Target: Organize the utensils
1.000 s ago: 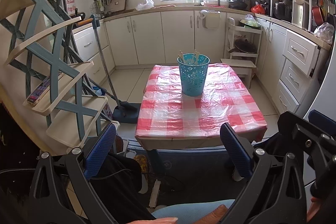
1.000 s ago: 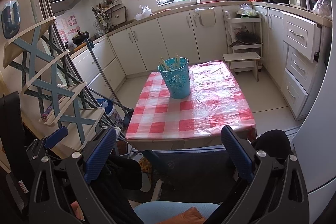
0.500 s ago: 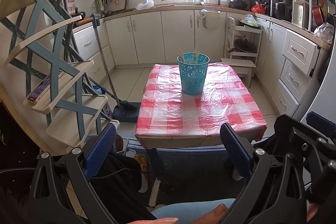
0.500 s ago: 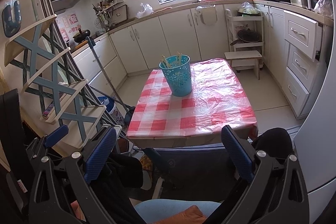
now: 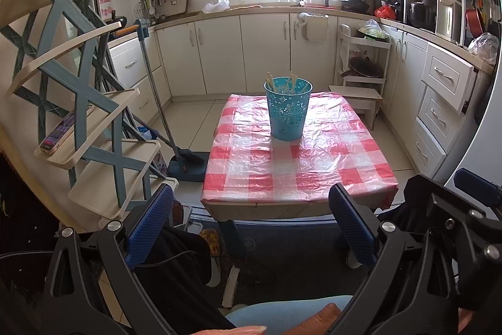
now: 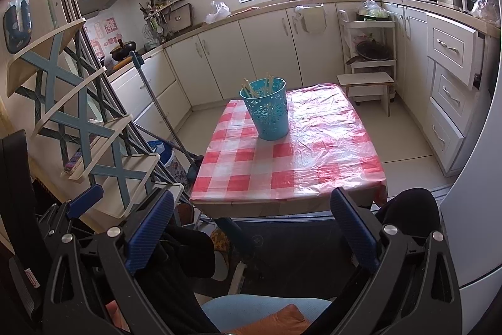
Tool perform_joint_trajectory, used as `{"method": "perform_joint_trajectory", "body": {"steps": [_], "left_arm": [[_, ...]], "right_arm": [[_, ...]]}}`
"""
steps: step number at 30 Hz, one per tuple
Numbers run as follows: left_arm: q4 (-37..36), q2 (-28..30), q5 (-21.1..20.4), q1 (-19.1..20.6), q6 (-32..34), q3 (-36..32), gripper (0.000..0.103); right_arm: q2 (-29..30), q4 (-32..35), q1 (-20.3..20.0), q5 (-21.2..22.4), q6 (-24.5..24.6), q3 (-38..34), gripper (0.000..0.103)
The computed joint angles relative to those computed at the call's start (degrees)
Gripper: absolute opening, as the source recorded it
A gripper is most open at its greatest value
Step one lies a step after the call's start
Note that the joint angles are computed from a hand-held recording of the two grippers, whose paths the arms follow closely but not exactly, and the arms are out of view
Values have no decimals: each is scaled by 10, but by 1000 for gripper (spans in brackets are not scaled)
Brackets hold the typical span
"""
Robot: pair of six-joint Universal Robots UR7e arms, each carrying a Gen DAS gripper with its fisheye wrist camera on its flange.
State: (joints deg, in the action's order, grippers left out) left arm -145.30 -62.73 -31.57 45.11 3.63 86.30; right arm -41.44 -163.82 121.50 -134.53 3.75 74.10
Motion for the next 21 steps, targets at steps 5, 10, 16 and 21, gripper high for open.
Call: {"method": "perform_joint_trajectory", "body": {"steps": [5, 10, 16, 21], "left_arm": [[1, 1, 0, 0, 0, -2, 95], [2, 1, 1, 0, -2, -2, 95], [4, -1, 1, -1, -4, 2, 95], [13, -3, -11, 1, -10, 5, 95]], "right_arm": [[1, 0, 0, -1, 0, 0, 96], [1, 0, 0, -1, 0, -1, 96], [1, 0, 1, -1, 2, 0, 96], [2, 3, 0, 0, 6, 1, 96]]}}
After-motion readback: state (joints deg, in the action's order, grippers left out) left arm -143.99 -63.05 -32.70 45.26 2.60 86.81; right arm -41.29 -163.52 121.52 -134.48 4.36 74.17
